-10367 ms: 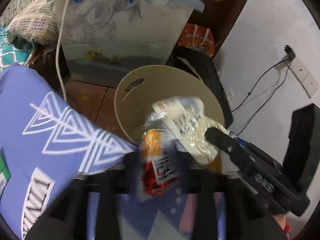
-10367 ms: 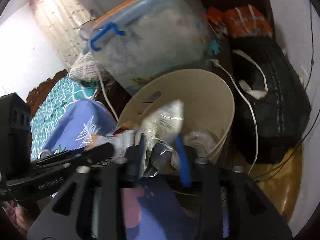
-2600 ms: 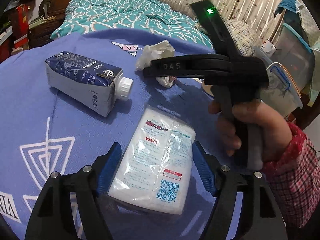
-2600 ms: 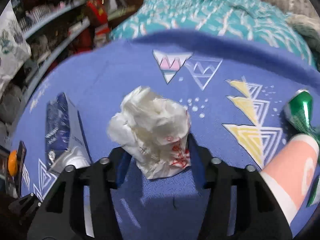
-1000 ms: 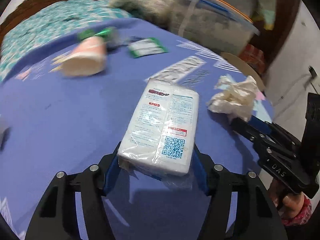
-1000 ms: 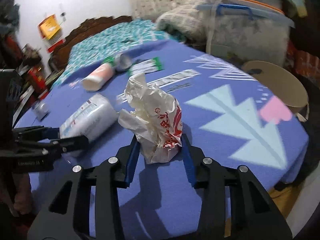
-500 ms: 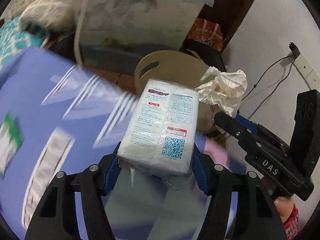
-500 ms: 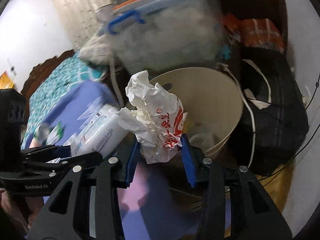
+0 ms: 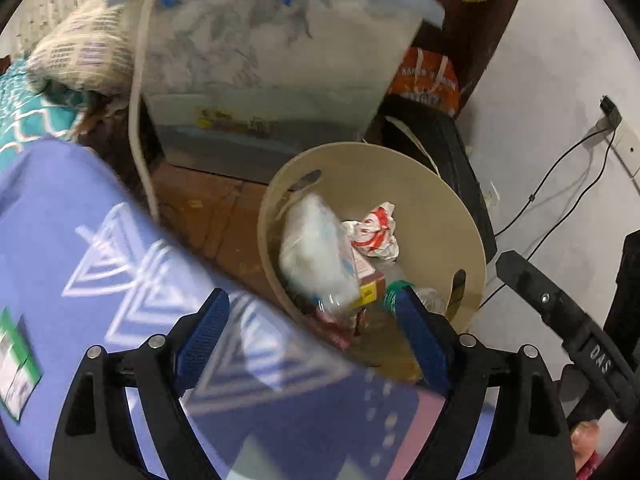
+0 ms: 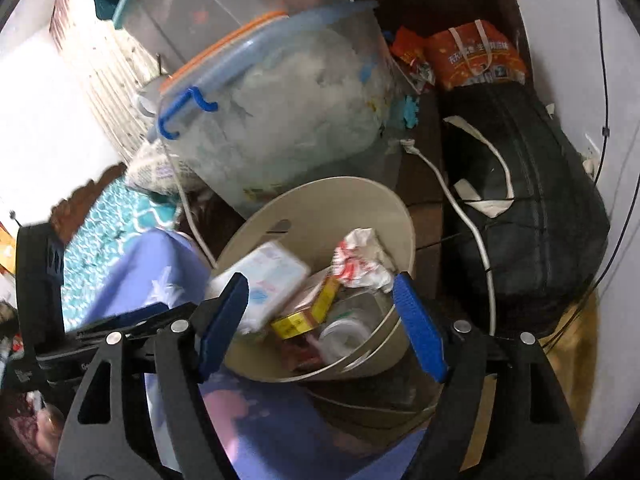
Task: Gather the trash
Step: 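Carry tissue pack and paper bag to the beige wastebasket and release both, then grasp the pink-white paper cup with the left tool while the right tool grasps the green wrapper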
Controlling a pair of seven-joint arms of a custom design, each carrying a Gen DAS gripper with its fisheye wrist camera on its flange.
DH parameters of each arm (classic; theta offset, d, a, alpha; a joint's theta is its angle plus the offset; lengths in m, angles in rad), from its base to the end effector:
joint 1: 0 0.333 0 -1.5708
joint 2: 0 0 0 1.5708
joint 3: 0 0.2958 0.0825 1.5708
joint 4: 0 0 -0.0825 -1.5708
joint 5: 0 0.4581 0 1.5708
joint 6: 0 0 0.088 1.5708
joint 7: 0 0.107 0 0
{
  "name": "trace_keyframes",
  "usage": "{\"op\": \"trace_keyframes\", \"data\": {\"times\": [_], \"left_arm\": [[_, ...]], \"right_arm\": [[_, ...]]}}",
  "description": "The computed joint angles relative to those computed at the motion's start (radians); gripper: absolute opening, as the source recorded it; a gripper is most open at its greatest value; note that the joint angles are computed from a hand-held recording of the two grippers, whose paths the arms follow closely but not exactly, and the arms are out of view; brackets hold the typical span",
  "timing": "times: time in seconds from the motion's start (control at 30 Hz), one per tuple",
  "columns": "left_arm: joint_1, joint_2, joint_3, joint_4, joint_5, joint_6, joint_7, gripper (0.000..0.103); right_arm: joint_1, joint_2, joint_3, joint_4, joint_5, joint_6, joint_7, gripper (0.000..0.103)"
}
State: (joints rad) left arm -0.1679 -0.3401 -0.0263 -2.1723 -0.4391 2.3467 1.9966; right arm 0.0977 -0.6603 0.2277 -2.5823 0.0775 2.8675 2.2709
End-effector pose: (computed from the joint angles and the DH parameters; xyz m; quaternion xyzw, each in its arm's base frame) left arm 0.5604 -0.1177 0.5521 -0.5280 0.7906 -0.2994 0.0804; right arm 0.4578 0.1563 0.5382 -0.4872 0.7474 -0.1656 0.4202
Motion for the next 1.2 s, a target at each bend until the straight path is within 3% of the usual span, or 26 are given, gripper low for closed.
{"op": "trace_keyframes", "data": {"times": [0.1,0.2,0.37,0.43,0.47,0.63,0.67,0.7,0.77,1.0,1.2], "left_arm": [[0.009,-0.109,0.042,-0.102,-0.041,0.011,0.035,0.081],[0.037,-0.212,0.081,-0.196,-0.023,0.004,0.039,0.081],[0.161,-0.393,0.139,-0.352,0.111,-0.034,-0.014,0.080],[0.192,-0.445,0.186,-0.383,0.128,-0.051,-0.013,0.077],[0.234,-0.472,0.184,-0.402,0.166,-0.041,-0.030,0.077],[0.345,-0.504,0.235,-0.421,0.250,-0.042,-0.089,0.077],[0.342,-0.499,0.277,-0.412,0.222,-0.061,-0.085,0.076],[0.351,-0.517,0.296,-0.420,0.207,-0.061,-0.082,0.081],[0.375,-0.521,0.307,-0.424,0.188,-0.053,-0.114,0.080],[0.408,-0.519,0.252,-0.433,0.237,-0.027,-0.168,0.081],[0.400,-0.521,0.263,-0.438,0.250,-0.019,-0.177,0.081]], "right_arm": [[0.064,0.015,-0.009,0.019,0.030,0.021,-0.020,0.075],[0.169,0.079,-0.041,0.081,0.077,0.027,-0.098,0.073],[0.360,0.262,-0.099,0.251,0.203,0.001,-0.292,0.065],[0.426,0.358,-0.113,0.347,0.278,-0.041,-0.384,0.062],[0.447,0.405,-0.113,0.398,0.315,-0.067,-0.426,0.062],[0.442,0.640,-0.050,0.636,0.321,-0.167,-0.461,0.062],[0.437,0.683,-0.048,0.677,0.302,-0.190,-0.451,0.062],[0.440,0.708,-0.045,0.703,0.213,-0.179,-0.391,0.063],[0.444,0.763,-0.050,0.765,0.118,-0.198,-0.337,0.063],[0.436,0.858,-0.057,0.886,0.111,-0.228,-0.336,0.062],[0.427,1.003,-0.063,1.088,0.147,-0.300,-0.390,0.068]]}}
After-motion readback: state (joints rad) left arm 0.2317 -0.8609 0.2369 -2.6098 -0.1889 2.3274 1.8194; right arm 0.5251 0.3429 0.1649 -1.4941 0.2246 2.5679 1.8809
